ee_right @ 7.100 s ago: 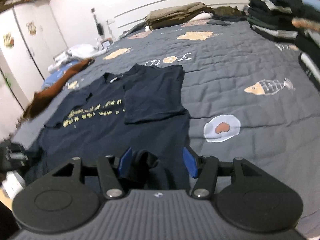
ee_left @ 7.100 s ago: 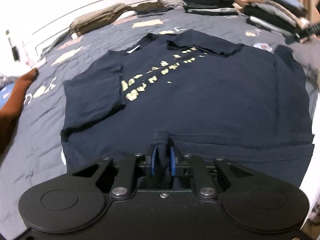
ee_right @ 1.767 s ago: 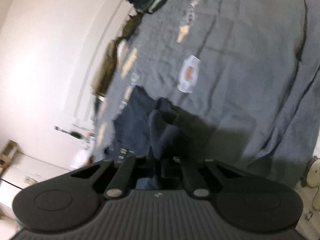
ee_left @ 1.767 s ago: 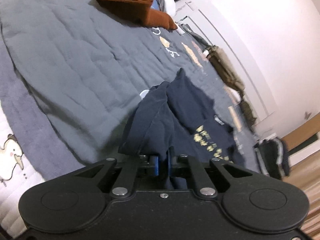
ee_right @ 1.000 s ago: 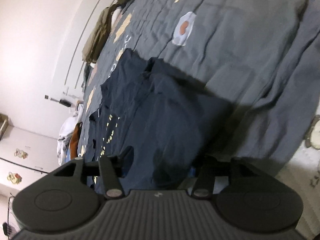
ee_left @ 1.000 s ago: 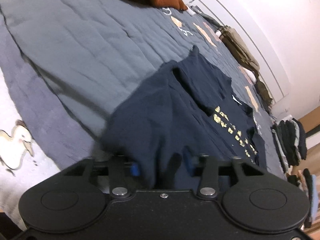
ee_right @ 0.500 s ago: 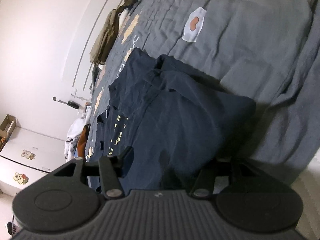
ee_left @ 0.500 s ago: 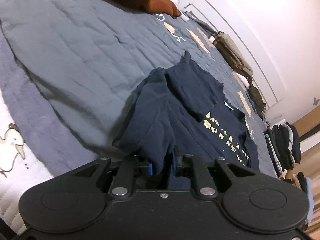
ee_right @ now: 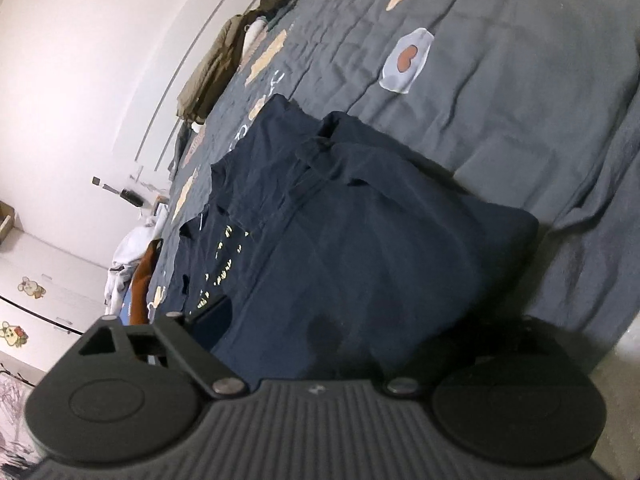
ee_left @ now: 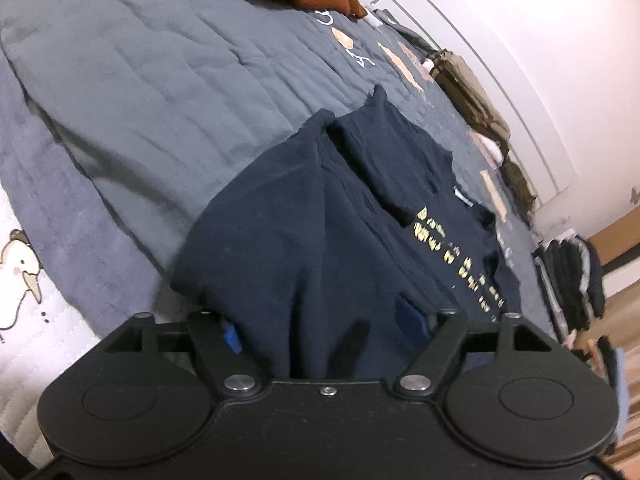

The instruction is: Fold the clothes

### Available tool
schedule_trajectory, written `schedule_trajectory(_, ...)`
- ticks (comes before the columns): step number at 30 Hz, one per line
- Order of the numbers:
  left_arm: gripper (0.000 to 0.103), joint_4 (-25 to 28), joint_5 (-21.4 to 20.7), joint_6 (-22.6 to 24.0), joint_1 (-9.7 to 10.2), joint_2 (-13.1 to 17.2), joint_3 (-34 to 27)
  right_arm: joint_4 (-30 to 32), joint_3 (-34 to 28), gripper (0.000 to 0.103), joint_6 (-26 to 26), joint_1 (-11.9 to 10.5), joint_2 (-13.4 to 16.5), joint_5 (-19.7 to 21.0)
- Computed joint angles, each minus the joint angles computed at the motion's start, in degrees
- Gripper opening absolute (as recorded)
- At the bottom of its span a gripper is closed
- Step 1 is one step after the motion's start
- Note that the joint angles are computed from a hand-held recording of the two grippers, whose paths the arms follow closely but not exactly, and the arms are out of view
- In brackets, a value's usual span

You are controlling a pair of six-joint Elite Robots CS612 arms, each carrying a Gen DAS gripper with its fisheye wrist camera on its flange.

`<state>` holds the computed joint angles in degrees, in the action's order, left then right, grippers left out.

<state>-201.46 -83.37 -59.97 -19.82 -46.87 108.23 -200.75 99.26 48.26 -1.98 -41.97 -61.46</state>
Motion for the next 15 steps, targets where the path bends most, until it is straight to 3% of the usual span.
schedule_trajectory(2, 0.079, 0.81, 0.09, -0.26, -0.08, -0.13, -0.05, -0.18, -0.12, 0.091, 0.22, -0.2, 0.2, 0.86)
schedule_trajectory(4, 0.094, 2.21, 0.77, -1.66, -0.18, -0.47, -0.07, -0.68, -0.05, 0.091, -0.28, -0.13, 0.34, 0.83)
schedule_trajectory(8, 0.095, 0.59, 4.67, -1.14, -0.76, -0.43, 0.41, -1.86, -0.12, 0.09, 0.17, 0.03, 0.62, 0.58)
schedule_trajectory(9, 0.089, -0.62, 4.17, -0.68, -0.65, -0.15, 0.43, -2.03, -0.14, 0.09, 0.5, 0.02, 0.68, 0.58)
schedule_trajectory(10, 0.073, -1.55, 3.31, -0.27, -0.49, 0.1, 0.39, -2.12, -0.16, 0.09, 0.73, 0.01, 0.72, 0.57)
schedule_trajectory(13, 0.043, -0.5, 3.22, -0.11, -0.42, -0.04, 0.42, -1.79, -0.2, 0.09, 0.29, 0.12, 0.62, 0.34)
schedule_trajectory(15, 0.031, 0.4, 3.34, -0.4, -0.36, -0.2, 0.48, -1.16, -0.19, 0.09, -0.66, 0.2, 0.45, 0.15)
